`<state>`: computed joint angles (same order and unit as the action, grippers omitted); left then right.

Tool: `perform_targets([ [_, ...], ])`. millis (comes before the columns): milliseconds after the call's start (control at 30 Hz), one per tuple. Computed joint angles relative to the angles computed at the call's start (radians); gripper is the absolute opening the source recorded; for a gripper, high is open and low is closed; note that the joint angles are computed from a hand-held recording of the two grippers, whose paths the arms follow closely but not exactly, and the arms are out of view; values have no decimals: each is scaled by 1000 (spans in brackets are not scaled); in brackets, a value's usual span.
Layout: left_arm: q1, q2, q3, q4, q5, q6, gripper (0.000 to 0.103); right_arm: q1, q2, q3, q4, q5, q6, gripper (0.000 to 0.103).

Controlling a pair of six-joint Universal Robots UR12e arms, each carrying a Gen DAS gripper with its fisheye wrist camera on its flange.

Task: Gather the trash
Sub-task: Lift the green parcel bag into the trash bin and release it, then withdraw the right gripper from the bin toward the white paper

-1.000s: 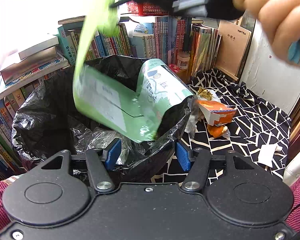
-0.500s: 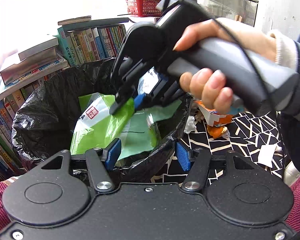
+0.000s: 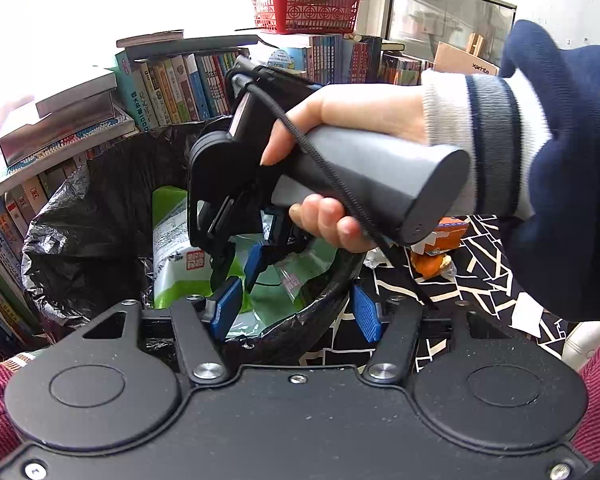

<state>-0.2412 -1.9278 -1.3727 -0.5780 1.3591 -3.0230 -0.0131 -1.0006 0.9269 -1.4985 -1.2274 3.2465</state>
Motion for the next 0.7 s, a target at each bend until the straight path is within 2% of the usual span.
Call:
perform_targets([
  [167,3,-1,1,-1,-9,-2,57,14,37,-55,74,-29,-7,38],
  [200,4,-1,1,1,-9,-1,57,16,43,-67,87,-33,-13,46],
  [367,6,-1,1,-2,-17,-4,57,28,72,-119,132,-55,-19,52],
  [567,6,-1,1,-1,-17,-4,57,32,83,-137,141,-51,-19,63],
  [700,6,-1,1,-1,-17,-3,57,29,74,-129,125,-13,-16,68],
])
